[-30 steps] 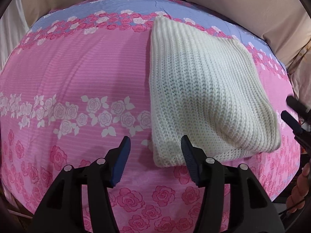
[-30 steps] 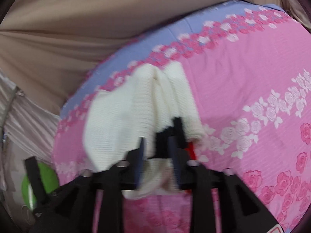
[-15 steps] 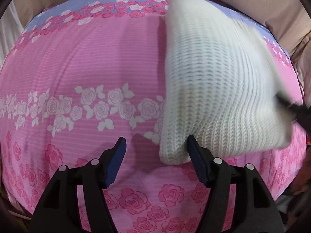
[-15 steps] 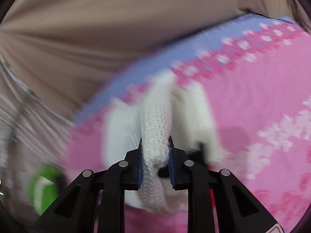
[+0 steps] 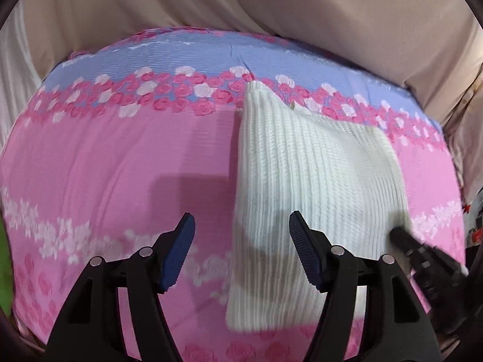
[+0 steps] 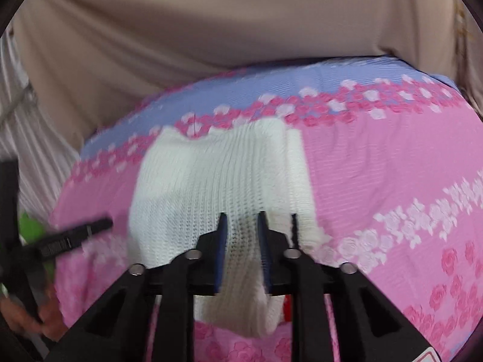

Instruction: Fold small clothes

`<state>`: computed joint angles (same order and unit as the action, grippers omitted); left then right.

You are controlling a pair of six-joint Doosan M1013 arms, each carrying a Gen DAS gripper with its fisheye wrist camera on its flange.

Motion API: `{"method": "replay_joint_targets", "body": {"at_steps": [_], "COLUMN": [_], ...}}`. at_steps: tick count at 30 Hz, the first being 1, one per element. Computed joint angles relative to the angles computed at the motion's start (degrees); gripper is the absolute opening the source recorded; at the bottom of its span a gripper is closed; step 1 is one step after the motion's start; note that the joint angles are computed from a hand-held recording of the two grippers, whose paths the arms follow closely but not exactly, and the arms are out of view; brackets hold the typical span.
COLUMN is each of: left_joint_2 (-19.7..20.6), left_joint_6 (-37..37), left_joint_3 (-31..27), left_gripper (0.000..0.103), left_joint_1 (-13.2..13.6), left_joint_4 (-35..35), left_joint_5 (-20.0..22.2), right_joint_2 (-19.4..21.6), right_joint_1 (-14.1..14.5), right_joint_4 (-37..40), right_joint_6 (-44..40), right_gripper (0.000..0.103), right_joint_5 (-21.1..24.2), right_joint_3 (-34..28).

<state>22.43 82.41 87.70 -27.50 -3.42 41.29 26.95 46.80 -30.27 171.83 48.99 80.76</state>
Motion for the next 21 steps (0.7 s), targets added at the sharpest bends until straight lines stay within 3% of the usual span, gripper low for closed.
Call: {"method": "replay_joint_targets", "body": {"at_steps": [2,3,8,10,11,14,16,17,18,21], "left_joint_2": [2.0,2.3,2.4,2.2,2.0,-0.2,-1.9,-2.9,-3.3,-4.6], "left_joint_6": [-1.1,-2.2,-4.6,-4.8,-4.6,-1.6,0.0,0.9,1.4,1.8], "left_joint_3": [-1.0,-1.0,-0.6,-0.4,-0.5,0.9,2.6,4.0,4.7,7.4], "left_gripper": [0.065,0.068,0.078,0.079,0.078,0.077,0.078,0.079,0.079,0.079], "left_joint_1": [-1.0,-1.3,-1.2,-1.1,-0.9,0.1,1.0,1.4,1.5,1.3], "left_joint_4": [2.9,4.5,6.2,5.5,5.0,0.3,-2.9,-4.3,-4.8,-4.3], "left_joint_5": [1.0,0.5,-0.6,-0.4,0.0,-1.0,-1.8,-1.5,-1.1,-0.6], "right_joint_2": [1.5,1.0,-0.6,1.2,1.3,-0.4,-2.5,-3.0,-3.6,-4.9], "right_joint_1": [-1.1,-1.1,-0.1,-1.2,-1.5,-0.8,0.4,0.9,1.5,1.5], "right_joint_4": [3.8,2.2,-2.3,4.0,4.5,2.2,-1.3,-1.7,-1.6,3.7], "right_joint_6": [-2.9,-1.2,2.5,-3.5,-3.8,-0.1,4.9,6.0,7.2,9.1], "right_gripper": [0.000,0.000,0.000,0.000,0.000,0.001,0.015,0.033,0.043,0.043], "right_joint_5": [0.1,-1.8,0.1,1.7,0.0,0.7,0.6,1.7,2.2,-5.1], "right_joint_3": [0.7,1.9,1.4,0.5,1.2,1.2,2.7,3.1,3.8,7.5]}}
